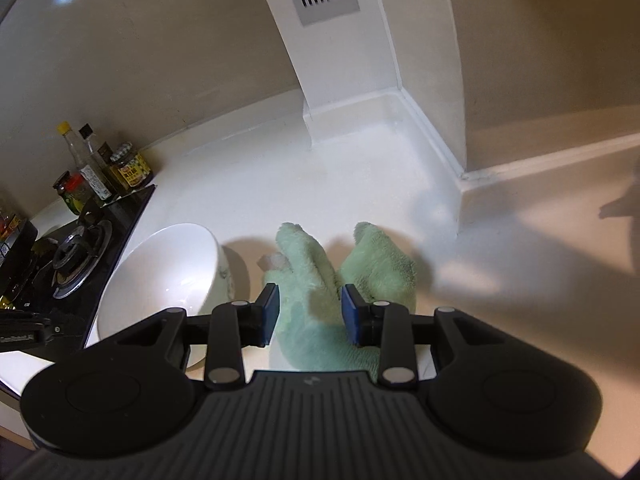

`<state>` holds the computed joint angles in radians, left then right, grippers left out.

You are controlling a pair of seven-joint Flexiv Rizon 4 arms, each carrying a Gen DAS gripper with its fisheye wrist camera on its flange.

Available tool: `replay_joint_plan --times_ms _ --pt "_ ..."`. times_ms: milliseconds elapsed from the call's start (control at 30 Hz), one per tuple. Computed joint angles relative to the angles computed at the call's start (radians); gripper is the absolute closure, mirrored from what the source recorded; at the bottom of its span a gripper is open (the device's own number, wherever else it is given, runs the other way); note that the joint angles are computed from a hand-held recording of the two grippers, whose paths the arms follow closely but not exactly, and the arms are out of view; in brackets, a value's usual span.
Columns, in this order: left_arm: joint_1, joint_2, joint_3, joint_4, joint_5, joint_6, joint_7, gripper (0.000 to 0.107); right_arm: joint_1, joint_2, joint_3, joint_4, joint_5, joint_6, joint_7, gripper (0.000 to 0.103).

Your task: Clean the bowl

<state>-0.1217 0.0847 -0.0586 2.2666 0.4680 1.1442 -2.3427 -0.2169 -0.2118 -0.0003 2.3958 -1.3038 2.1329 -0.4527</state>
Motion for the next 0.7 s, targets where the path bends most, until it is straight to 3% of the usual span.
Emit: replay_joint_plan --times_ms 133,267,400,567,700 --pt "-0.009 0.010 -0.028 -0.012 0.067 -0.020 -0.072 0.078 0.014 0.060 0.019 0.069 0.128 -0.010 -0.099 0.074" --pt "-0.024 0.026 -0.045 -0.007 0.102 -0.029 -0.141 0.077 0.018 0.103 0.019 0.113 0.174 -0.003 -0.193 0.074" --pt "-0.042 0.056 -0.061 0.006 0.111 -0.067 -0.165 0.077 0.058 0.149 0.038 0.163 0.322 -0.047 -0.317 0.074" --pt "-0.046 0.082 -0.075 0.039 0.103 -0.049 -0.199 0.077 0.041 0.198 0.006 0.204 0.185 -0.012 -0.266 0.074" --pt "-0.050 0.095 -0.106 0.038 0.129 -0.055 -0.231 0.077 0.063 0.272 0.006 0.276 0.258 -0.026 -0.374 0.074"
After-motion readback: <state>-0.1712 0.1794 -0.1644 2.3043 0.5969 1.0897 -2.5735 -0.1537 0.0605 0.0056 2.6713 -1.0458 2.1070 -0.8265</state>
